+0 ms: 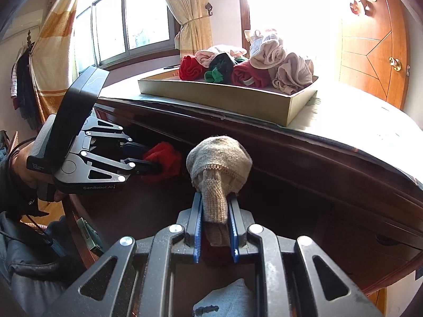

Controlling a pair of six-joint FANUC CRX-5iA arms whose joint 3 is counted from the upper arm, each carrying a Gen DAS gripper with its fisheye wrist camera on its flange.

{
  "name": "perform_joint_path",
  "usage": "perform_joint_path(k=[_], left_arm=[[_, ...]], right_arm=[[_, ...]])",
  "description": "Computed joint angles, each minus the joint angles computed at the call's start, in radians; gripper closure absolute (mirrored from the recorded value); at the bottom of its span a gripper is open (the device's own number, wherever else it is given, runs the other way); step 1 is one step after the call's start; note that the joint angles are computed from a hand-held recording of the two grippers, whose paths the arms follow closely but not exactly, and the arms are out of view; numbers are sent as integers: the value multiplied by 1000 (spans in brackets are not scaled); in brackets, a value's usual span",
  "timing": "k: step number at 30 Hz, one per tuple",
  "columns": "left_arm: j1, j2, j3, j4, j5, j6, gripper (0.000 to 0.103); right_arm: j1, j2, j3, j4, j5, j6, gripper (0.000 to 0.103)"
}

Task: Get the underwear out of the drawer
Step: 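Lift both held socks out of the drawer toward the cardboard tray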

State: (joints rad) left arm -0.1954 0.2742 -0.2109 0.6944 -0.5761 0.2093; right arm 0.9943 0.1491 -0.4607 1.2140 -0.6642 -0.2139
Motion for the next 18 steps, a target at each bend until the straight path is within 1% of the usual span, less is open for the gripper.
perform_joint_path(k=[1, 2, 5, 6, 9, 10, 12, 15, 18], left_arm=[[-2, -18, -32, 23, 16, -18, 82], [-22, -20, -88, 78, 66, -65, 82], [-24, -27, -120, 127, 86, -100, 82], [-22, -30, -128, 139, 86, -109, 82], [-13, -39, -123, 127, 68, -79, 82], [-13, -41, -132, 140, 73, -88, 82], [-8, -39, -120, 136, 62, -72, 82], [-5, -47, -131, 159, 67, -88, 82], [-10, -59, -152, 203, 93, -114, 82]], right_arm=[[-4, -2, -4, 12, 4, -8, 84], [-6, -3, -9, 25, 6, -18, 84], [-11, -9, -21, 58, 13, -46, 84], [-13, -10, -23, 68, 15, -54, 84], [-18, -14, -31, 93, 21, -73, 84], [-20, -15, -34, 103, 21, -81, 84], [-25, -17, -39, 119, 25, -92, 84], [-26, -20, -48, 151, 21, -117, 84], [-33, -25, -62, 200, 20, -152, 84]])
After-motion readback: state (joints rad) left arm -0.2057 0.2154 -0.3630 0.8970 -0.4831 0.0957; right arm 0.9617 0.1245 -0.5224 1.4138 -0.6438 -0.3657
